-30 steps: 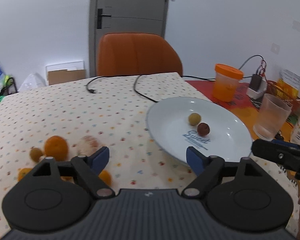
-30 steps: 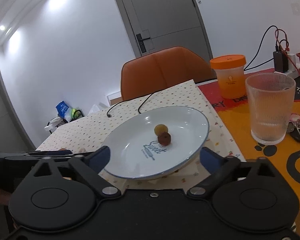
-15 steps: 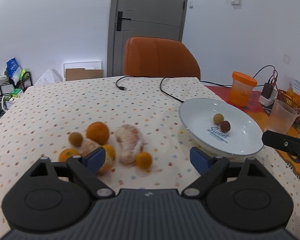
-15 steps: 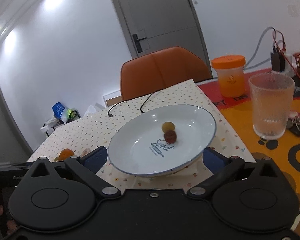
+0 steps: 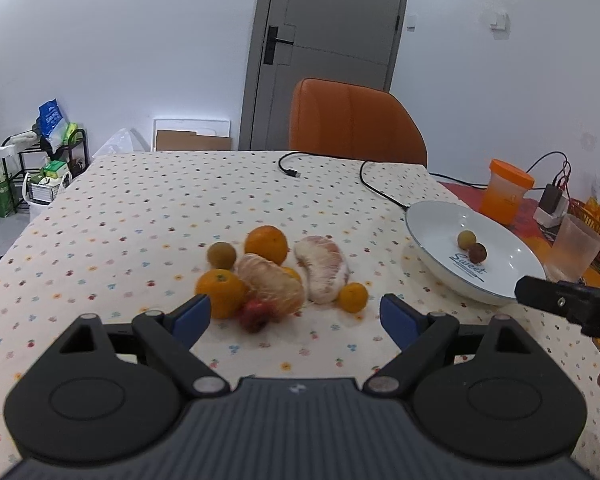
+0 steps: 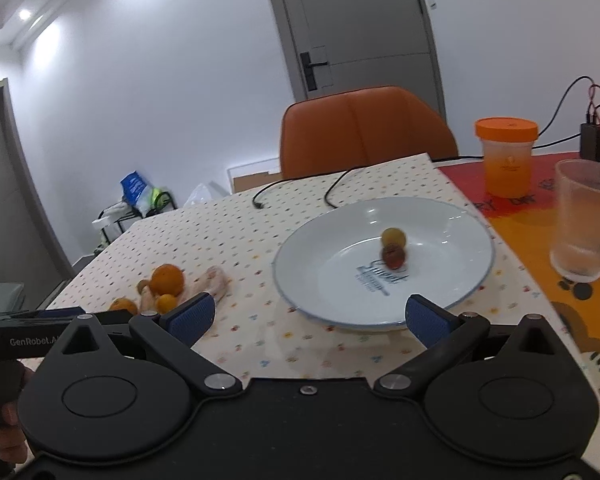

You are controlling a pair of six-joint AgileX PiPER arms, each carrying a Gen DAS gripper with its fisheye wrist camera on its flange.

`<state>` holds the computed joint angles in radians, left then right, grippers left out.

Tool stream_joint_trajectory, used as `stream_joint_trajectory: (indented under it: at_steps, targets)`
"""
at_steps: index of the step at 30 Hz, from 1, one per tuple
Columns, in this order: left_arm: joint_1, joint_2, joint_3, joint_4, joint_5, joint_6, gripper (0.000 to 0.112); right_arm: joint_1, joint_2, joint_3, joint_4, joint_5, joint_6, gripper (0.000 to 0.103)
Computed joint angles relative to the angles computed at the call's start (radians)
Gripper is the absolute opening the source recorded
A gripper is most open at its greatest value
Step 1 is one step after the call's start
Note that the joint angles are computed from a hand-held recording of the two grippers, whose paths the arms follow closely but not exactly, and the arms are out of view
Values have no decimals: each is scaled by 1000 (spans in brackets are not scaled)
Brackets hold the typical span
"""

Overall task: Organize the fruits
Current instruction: 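Move both tools back toward the fruit pile, then grasp the large orange with the left tool while the right tool grasps a mandarin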

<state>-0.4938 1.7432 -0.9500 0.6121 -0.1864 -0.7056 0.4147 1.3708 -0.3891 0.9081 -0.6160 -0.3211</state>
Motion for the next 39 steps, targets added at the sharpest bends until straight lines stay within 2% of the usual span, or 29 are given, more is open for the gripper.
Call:
stream_joint_trajectory:
  at_steps: [3, 7, 9, 13, 19, 21, 23, 26, 32, 39]
  targets:
    - [24, -11, 20, 29, -26, -27, 90, 25, 16, -20, 28, 6, -30, 103]
    - [50, -19, 38, -18, -55, 15, 90, 23, 27, -33, -41, 41, 11, 103]
    - [63, -17, 37, 8, -64, -14, 89, 22, 33, -49, -52, 63, 11, 103]
    - [84, -7, 36, -13, -84, 6, 87, 44, 56, -72, -56, 62, -4, 103]
    - [110, 18, 19, 21, -99, -30, 76, 36, 96, -101, -160, 69, 63, 102]
    - [113, 30, 8, 38, -98, -48, 72, 25, 110, -111, -203, 77, 98, 97]
    - [114, 42, -4, 51, -98, -60, 67, 8, 124, -121, -268, 92, 152, 86]
    - [115, 65, -26, 58, -90, -71, 63, -13, 149, -148, -347, 127, 213, 77]
    - [118, 113, -81, 97, -66, -115, 59, -17, 208, -210, -341, 157, 173, 70]
    - [123, 169, -151, 215, -37, -239, 56, -54, 270, -280, -411, 209, 222, 61]
